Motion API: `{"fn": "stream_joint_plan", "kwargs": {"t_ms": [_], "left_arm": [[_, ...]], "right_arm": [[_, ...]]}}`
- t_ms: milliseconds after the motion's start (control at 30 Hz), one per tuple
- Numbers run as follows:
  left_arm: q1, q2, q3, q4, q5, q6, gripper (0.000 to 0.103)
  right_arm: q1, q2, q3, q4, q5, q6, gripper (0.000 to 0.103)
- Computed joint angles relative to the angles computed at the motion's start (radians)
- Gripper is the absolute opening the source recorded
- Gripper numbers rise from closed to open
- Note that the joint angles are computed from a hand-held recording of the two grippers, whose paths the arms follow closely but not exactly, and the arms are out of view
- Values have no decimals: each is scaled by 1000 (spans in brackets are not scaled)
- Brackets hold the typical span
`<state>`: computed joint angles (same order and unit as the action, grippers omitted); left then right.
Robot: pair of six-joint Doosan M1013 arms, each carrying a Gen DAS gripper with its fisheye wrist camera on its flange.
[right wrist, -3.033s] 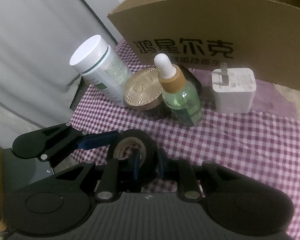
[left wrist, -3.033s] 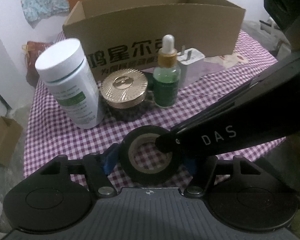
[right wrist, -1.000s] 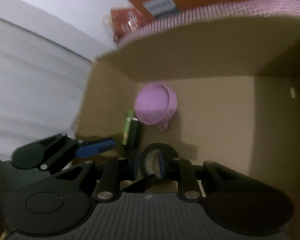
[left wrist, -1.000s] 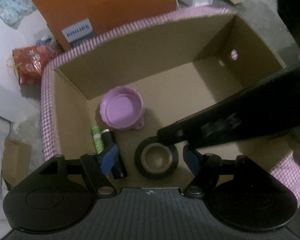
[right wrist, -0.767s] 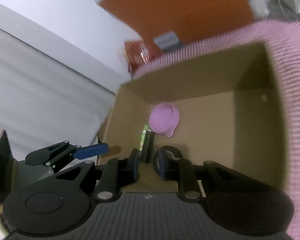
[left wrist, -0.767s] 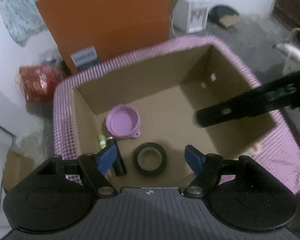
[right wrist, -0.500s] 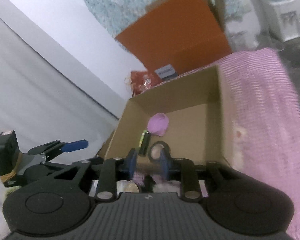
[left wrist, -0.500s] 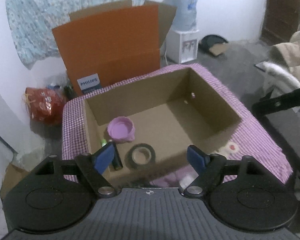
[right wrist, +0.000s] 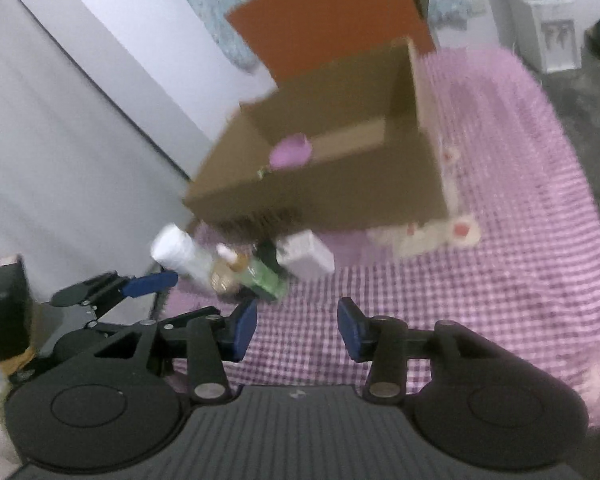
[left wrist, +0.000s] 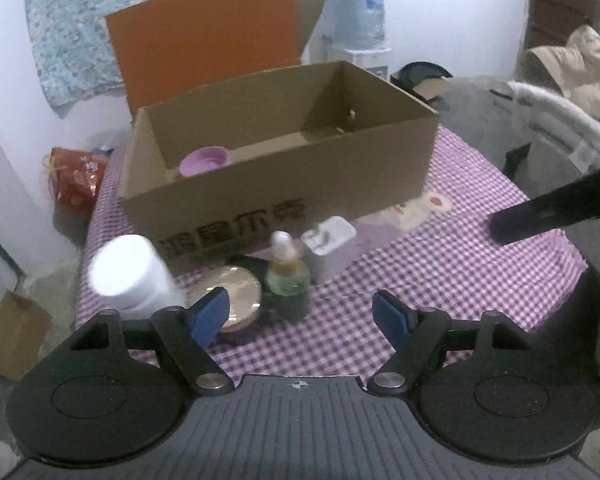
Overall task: Organize rigid objects
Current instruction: 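Move the right gripper to the green dropper bottle, then close the right gripper around the green dropper bottle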
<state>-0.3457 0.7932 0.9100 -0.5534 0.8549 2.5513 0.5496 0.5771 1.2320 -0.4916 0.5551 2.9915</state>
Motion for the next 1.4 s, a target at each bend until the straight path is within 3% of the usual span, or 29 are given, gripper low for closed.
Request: {"fn": "stream_joint_plan", "kwargs": {"t_ms": [167, 333, 600, 933, 1100, 1400], "left_arm": [[-24, -29, 102, -37, -187, 106, 76], [-40, -22, 114, -3, -274, 105, 69], [-35, 6, 71, 20, -245, 71, 56], [-36, 18, 63, 27, -216, 50, 42], [-33, 22, 62, 10, -217, 59, 34], [-24, 25, 49, -31, -188, 36, 31]], "right_arm": [[-9, 70, -103, 32, 76, -102, 47], [-19, 108, -158, 82, 33, -217, 47], [-28, 155, -243, 189, 0, -429, 41], [-39, 219, -353, 292, 66, -634, 27], [-41, 239, -385, 318, 99, -689, 22], [-37, 233, -382, 290, 115, -689, 20]]}}
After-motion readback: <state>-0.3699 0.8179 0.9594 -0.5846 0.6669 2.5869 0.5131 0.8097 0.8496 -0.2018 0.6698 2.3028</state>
